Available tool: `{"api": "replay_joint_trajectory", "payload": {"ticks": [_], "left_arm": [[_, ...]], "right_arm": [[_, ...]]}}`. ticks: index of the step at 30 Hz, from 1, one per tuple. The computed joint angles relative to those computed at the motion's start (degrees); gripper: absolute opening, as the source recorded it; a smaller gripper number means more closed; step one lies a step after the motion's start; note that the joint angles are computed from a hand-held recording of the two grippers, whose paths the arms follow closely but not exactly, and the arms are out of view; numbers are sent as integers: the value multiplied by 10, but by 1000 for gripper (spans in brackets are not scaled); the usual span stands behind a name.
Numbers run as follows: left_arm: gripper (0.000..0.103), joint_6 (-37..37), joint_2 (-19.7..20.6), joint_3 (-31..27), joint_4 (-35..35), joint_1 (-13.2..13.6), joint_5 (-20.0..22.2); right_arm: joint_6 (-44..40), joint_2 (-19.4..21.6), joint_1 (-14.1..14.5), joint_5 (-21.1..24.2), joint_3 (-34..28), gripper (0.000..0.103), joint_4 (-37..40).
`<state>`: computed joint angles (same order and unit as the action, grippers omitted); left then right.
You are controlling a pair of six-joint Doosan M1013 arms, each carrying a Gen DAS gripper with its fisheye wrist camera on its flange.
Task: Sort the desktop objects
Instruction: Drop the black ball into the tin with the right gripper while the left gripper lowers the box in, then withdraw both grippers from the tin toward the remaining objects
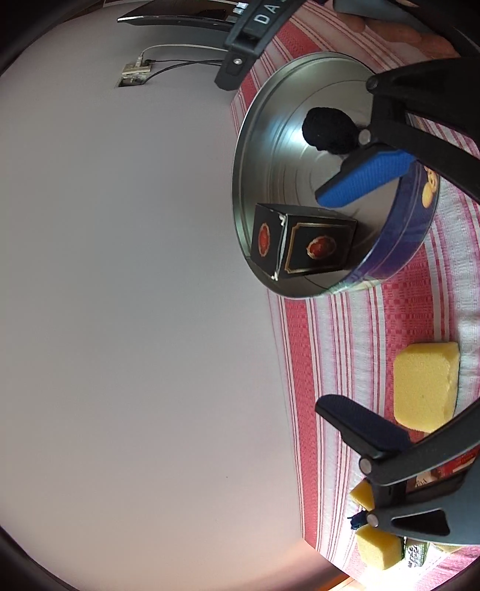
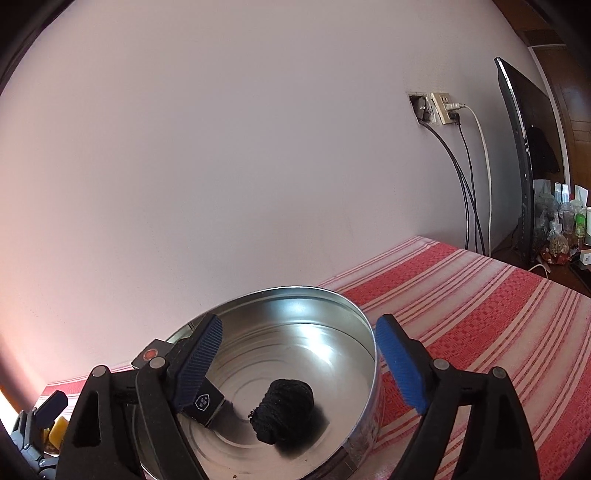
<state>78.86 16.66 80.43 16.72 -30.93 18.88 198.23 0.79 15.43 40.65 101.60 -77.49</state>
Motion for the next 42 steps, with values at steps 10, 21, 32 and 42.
{"api": "replay_joint_trajectory", "payload": {"ticks": [10,21,32,42], "left_arm": [[102,-109,4,1,105,12,11],[102,-133,-2,17,128,30,0],[102,-141,-9,28,119,47,-2],[102,-144,-13,32,113,62,5]], "right_arm": [[-5,10,18,1,-2,87,-48],[68,15,35,12,12,87,-152],[65,15,41,-15,14,87,-166],[37,19,50,-62,11,87,-172]]}}
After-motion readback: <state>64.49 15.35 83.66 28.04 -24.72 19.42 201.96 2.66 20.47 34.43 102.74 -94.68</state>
